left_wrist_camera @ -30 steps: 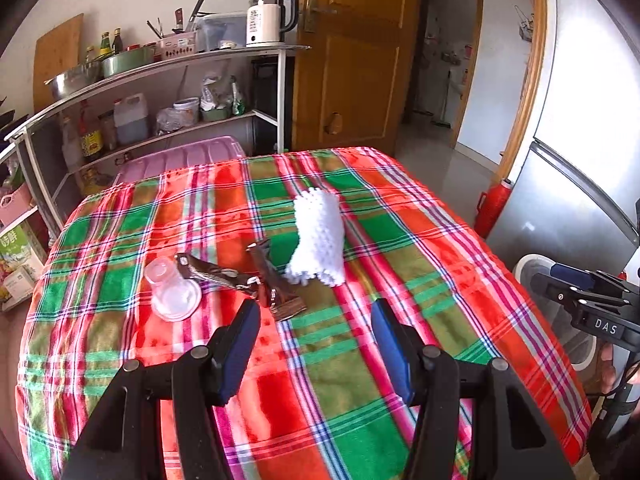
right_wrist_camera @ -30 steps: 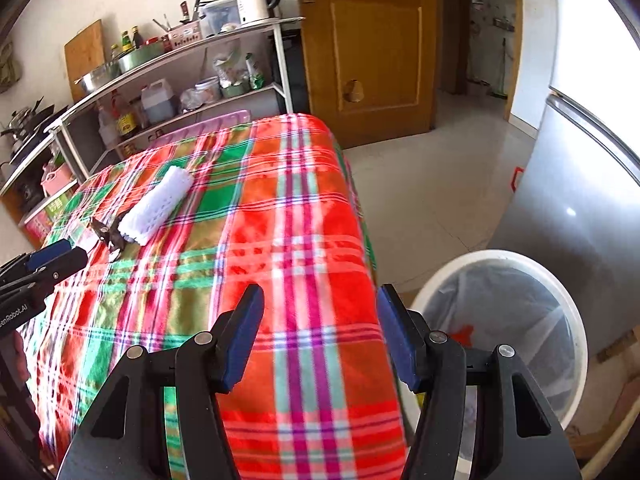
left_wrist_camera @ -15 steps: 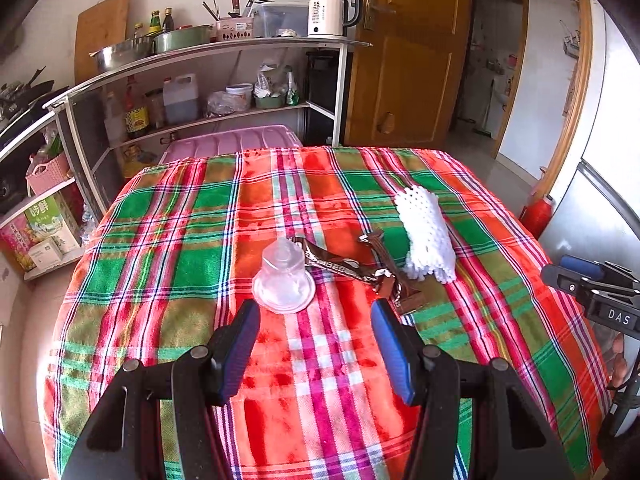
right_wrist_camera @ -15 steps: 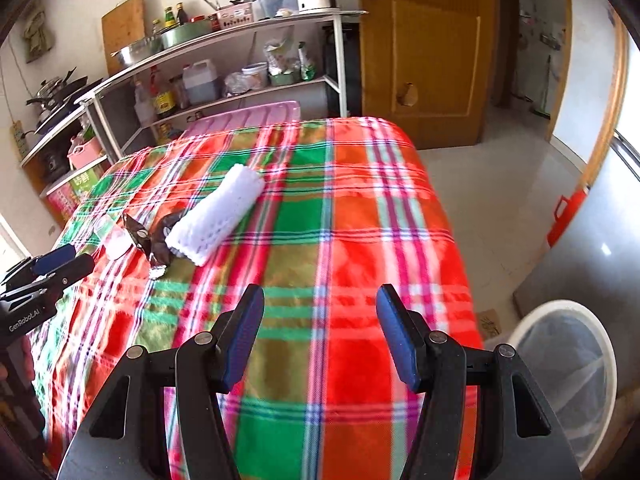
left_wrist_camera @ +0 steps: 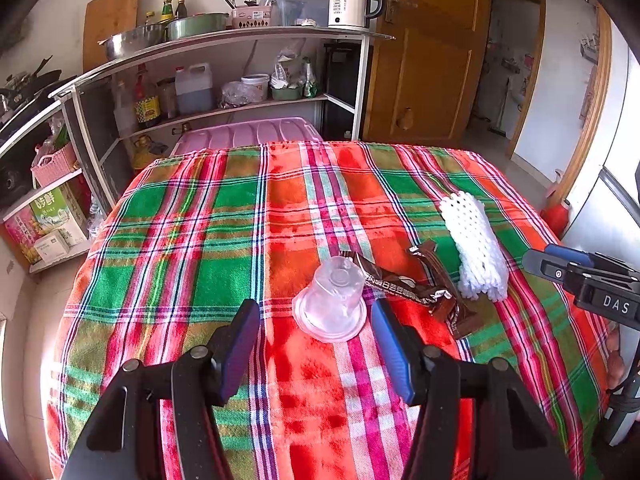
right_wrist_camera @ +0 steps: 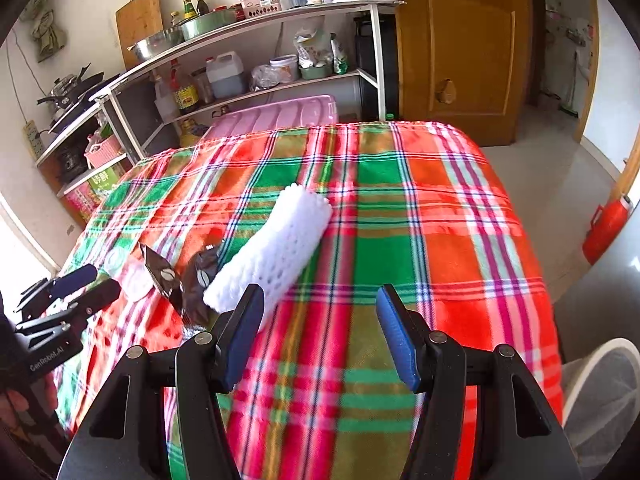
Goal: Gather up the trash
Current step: 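Close the right gripper on the white foam net while the left approaches the clear cup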
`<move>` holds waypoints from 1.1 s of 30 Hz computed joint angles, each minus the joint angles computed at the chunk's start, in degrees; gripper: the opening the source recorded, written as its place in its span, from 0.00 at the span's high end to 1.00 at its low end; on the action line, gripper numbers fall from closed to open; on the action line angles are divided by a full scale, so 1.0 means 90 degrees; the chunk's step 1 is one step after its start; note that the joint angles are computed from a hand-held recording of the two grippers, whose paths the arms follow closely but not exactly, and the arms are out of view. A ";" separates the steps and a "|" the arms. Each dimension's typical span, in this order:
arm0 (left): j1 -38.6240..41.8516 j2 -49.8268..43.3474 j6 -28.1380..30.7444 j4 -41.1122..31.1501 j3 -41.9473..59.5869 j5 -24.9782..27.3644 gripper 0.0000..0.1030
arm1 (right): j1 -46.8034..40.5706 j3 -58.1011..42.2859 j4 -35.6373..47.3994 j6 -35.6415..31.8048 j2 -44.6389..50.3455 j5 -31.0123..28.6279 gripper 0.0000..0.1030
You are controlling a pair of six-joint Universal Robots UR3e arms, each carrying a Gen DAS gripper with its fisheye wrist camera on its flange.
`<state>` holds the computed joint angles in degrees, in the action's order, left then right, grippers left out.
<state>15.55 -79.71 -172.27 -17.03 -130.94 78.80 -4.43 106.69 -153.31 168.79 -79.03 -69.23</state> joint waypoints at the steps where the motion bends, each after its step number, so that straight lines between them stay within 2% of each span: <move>1: 0.0047 -0.0015 0.0067 0.0063 -0.0025 -0.0099 0.44 | 0.0068 -0.0073 -0.0048 0.0024 0.0079 -0.0009 0.43; 4: -0.0052 -0.0223 0.0078 0.0153 0.0072 0.0081 0.44 | 0.0266 -0.0263 -0.0207 0.0120 0.0289 -0.0043 0.43; 14: -0.0090 -0.0681 0.0032 0.0306 0.0245 0.0162 0.44 | 0.0812 -0.0855 -0.0194 0.0022 0.0944 0.0050 0.42; 18: -0.0124 -0.0674 0.0061 0.0502 0.0184 0.0279 0.44 | 0.1054 -0.1229 -0.0004 0.0015 0.1249 -0.0030 0.38; 21: -0.0133 -0.0771 0.0035 0.0449 0.0262 0.0343 0.44 | 0.1256 -0.1472 0.0113 -0.0100 0.1477 -0.0238 0.33; 26: -0.0163 -0.0878 0.0033 0.0421 0.0333 0.0391 0.44 | 0.1440 -0.1546 -0.0125 0.0014 0.1602 -0.0986 0.33; 33: -0.0267 -0.1056 0.0013 0.0457 0.0428 0.0541 0.44 | 0.1051 -0.1140 -0.0113 -0.0197 0.1275 -0.0922 0.33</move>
<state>13.14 -89.21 -172.16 -12.92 -127.09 83.67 5.03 96.43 -154.33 167.01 -67.55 -77.53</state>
